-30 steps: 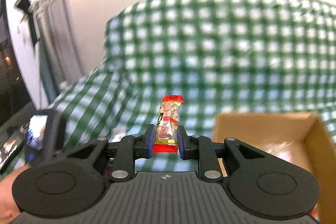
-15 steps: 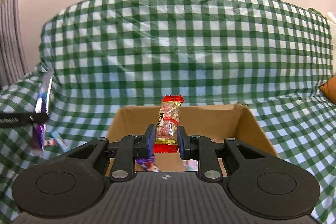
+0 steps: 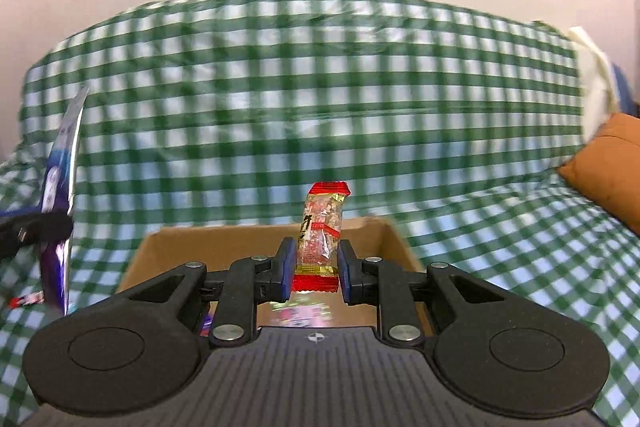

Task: Organize snacks
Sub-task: 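Carry the tube pack with the left tool while the right tool carries the red-gold candy over the box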

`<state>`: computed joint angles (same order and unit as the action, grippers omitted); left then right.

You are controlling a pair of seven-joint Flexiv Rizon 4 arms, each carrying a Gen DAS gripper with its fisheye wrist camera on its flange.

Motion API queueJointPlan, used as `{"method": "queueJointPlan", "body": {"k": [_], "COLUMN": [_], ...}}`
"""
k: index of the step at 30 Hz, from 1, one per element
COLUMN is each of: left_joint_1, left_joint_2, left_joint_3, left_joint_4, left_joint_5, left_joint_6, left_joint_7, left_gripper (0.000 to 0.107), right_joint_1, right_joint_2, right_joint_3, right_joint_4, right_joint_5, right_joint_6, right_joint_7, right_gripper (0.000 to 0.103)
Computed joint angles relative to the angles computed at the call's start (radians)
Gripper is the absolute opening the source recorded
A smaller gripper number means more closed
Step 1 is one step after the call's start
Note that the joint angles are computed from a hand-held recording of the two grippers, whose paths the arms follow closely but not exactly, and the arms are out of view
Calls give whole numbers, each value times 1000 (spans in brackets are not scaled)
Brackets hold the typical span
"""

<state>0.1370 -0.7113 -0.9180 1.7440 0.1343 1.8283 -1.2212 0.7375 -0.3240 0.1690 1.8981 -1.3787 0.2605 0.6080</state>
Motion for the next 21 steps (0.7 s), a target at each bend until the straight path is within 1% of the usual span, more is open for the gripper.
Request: {"method": "queueJointPlan", "body": {"k": [4,7,10,13,21], "left_joint_1": [-34,-24,5,5,16], "left_joint_2": [-25,-41,-51,-58,-64], "left_joint_3": [1,-28,-61,-70,-82], "left_joint_4": [-13,1,22,23,27], "left_joint_5": [16,25,36,33,26], "left_joint_6": [-18,-21,-17,-14,-17], "left_joint_7": [42,70,97,109,122], "left_gripper": [27,27,27,27,27], "right_joint_1": [0,-2,-4,-11,2], "right_joint_2": [16,20,24,24,17], "right_joint_3": [6,11,15,14,16], "right_joint_4": [15,21,30,34,15], "right_joint_5": [34,39,40,34,40], "right_joint_6": [-40,-49,-51,-43,-63], "right_joint_7": [36,42,45,47,37], "right_gripper": [24,24,24,24,24]}}
